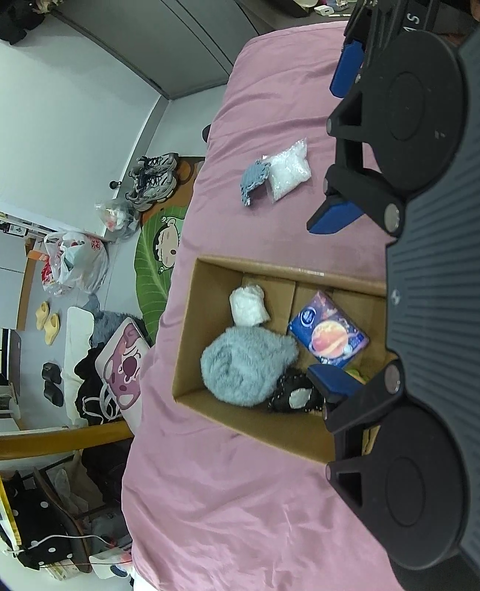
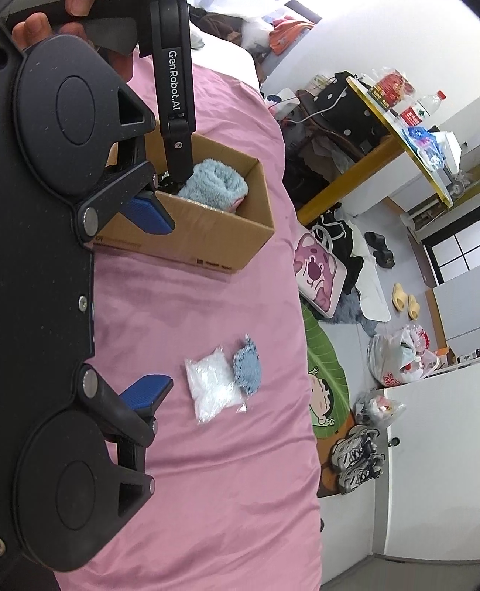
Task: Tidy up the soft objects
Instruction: 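Move the left gripper to the blue denim patch while the right moves to the clear bag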
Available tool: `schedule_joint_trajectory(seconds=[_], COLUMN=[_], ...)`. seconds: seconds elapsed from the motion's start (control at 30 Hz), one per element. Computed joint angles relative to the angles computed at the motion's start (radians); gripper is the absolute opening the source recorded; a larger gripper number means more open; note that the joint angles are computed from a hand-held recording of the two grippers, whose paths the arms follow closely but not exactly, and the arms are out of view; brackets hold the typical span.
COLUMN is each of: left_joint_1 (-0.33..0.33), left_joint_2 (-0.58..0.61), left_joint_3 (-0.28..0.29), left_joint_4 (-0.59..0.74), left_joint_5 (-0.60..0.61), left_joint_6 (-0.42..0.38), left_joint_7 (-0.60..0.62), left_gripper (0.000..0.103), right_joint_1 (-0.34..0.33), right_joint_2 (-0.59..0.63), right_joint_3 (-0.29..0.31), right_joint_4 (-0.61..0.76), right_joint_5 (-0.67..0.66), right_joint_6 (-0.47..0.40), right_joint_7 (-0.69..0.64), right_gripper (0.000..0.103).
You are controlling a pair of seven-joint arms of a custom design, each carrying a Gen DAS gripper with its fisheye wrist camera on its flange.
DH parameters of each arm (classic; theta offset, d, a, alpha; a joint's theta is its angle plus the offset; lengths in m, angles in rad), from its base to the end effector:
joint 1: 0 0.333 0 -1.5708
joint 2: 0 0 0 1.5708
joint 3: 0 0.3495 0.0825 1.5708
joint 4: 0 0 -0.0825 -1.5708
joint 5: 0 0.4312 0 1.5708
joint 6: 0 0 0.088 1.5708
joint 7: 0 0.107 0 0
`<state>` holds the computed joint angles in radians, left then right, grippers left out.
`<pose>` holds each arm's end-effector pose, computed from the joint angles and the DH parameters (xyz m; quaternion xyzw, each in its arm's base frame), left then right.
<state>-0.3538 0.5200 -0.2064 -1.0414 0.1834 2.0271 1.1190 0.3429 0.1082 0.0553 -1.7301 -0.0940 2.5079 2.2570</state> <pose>0.7093 -0.3713 0.6315 -0.6523 0.7196 -0.2134 0.1060 0.6390 0.2676 0.6079 -0.5849 0.7408 -0.1140 0.3100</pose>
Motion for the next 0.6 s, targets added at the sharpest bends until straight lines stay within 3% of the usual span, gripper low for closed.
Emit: schedule_joint_trajectory(seconds=[0.4, 0.6], left_joint_1=[-0.055, -0.094], left_joint_2=[0.086, 0.2], left_joint_3=[0.009, 0.021], left_joint_4=[0.138, 0.322], left_joint_5=[0.025, 0.022], left_joint_6=[-0.071, -0.145], left_joint_7=[0.007, 0.02], left_gripper=[0.076, 0.076], right_joint_1=[-0.033, -0.049], right_joint_2=[-0.027, -0.033], right_joint_3=[-0.005, -0.013], right_joint_4=[-0.062, -0.084], right_joint_5=[0.056, 0.069], right_joint_6=[0.019, 0.043], right_joint_7=[-0.018, -0.003], right_gripper=[0.083, 0.083])
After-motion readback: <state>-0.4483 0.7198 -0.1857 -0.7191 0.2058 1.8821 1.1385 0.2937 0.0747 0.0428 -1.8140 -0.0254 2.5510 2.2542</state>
